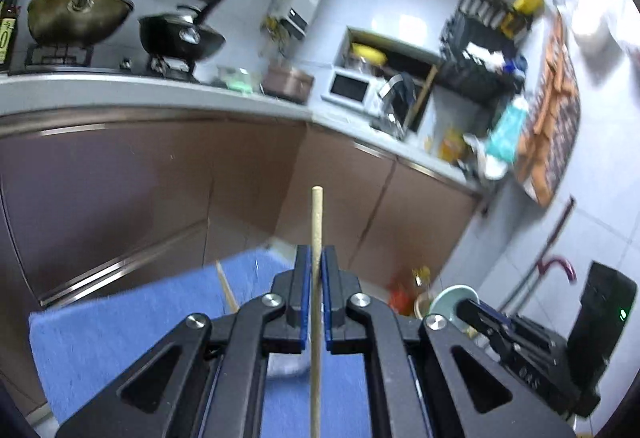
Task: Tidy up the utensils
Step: 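Lift the white spoon with the right tool toward the holder, then drop the white spoon into the holder with the right tool while the left tool drops its chopstick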
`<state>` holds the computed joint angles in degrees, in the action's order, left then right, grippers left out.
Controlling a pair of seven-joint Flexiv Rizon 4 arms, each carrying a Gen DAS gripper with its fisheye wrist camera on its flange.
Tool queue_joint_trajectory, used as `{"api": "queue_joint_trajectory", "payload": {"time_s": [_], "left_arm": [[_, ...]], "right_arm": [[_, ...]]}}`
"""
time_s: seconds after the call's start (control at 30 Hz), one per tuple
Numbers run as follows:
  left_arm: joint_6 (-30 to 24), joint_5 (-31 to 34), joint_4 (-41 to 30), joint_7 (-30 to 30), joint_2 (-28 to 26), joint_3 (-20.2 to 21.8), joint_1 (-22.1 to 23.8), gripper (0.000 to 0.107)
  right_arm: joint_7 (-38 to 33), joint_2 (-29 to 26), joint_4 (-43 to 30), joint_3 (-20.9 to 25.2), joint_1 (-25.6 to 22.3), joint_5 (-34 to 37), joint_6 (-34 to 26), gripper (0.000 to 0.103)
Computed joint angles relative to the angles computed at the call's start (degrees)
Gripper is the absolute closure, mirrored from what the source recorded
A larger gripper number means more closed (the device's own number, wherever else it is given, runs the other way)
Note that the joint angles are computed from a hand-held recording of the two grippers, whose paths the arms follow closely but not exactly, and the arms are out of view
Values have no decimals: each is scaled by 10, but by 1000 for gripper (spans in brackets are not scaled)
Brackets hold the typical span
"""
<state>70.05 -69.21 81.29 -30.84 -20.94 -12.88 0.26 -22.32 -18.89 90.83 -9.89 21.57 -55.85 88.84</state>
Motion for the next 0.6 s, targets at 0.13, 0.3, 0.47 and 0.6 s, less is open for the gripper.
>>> {"api": "queue_joint_trajectory", "payload": {"time_s": [0.13,0.3,0.47,0.6], "left_arm": [[35,29,-94,-51,-64,-13,-4,102],[96,99,-198,-101,-145,-35,-11,102],[133,194,-288,-177,-226,-10,-38,102],[119,265,-366,-264,-293,47,-63,102]], "right_arm": [[118,-41,-79,-85,35,-106,4,97],[231,-90,-158,-130,30,-199,-5,97],[244,-140,-216,-118,6,-228,-24,97],[229,-175,-246,-98,-8,-237,-43,96]]}}
